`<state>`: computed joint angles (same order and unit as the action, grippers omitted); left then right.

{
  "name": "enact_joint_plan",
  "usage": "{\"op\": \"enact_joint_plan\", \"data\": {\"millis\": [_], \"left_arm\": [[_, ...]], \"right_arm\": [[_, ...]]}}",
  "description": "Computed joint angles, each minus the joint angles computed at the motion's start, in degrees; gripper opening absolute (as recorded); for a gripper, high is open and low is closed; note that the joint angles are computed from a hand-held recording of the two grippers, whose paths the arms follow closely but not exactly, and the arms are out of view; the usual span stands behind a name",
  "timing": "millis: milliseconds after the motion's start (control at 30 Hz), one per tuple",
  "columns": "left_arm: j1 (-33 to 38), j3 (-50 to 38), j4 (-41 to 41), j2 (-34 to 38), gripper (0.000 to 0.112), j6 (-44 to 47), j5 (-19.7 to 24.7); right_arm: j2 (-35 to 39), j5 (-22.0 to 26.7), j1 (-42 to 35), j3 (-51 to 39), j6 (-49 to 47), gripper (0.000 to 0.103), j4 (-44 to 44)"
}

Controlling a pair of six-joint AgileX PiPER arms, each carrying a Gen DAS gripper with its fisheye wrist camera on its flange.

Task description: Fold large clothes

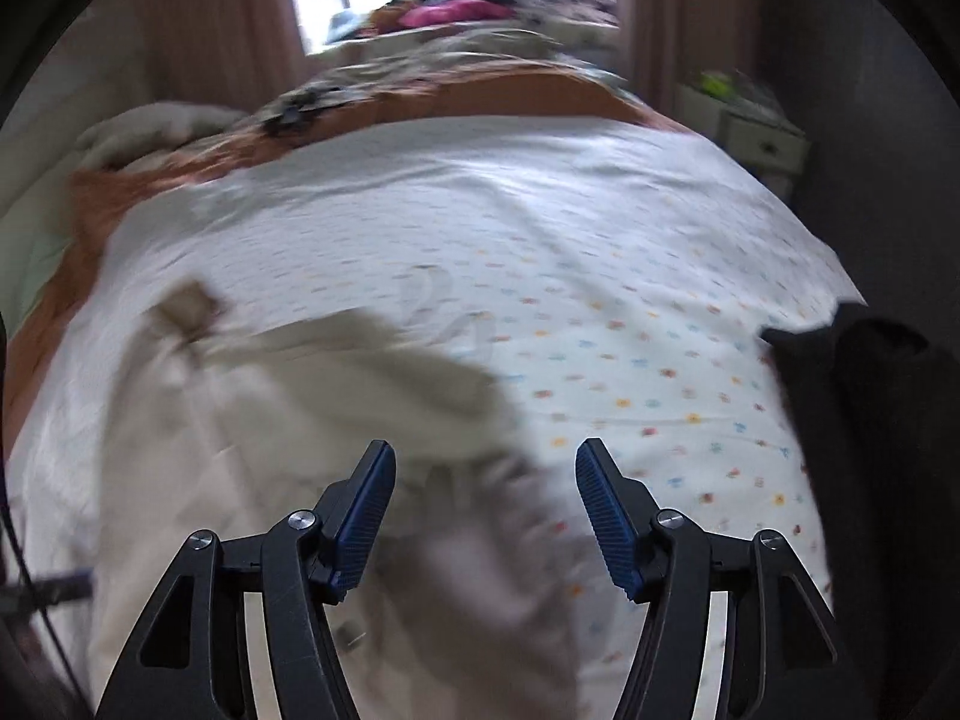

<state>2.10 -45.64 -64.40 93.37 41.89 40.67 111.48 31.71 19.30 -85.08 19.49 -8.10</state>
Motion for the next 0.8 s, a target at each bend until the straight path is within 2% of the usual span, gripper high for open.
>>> {"op": "enact_joint_plan", "data": {"millis": [200, 533, 800], "left_arm": [[3.2, 3.3, 0.0, -5.4, 0.045, 1.2, 2.3], [12.7, 9.3, 0.8, -12.6, 0.045, 5.0, 7.6], [20.7, 13.2, 1.9, -15.0, 0.045, 8.2, 11.6]], "right_arm": [[-5.5, 1.5, 5.9, 4.2, -8.2, 0.062, 6.4], [-10.3, 1.1, 17.4, 11.0, -0.8, 0.062, 0.2], [-9.3, 0.7, 23.9, 13.0, 0.7, 0.062, 0.2]]}}
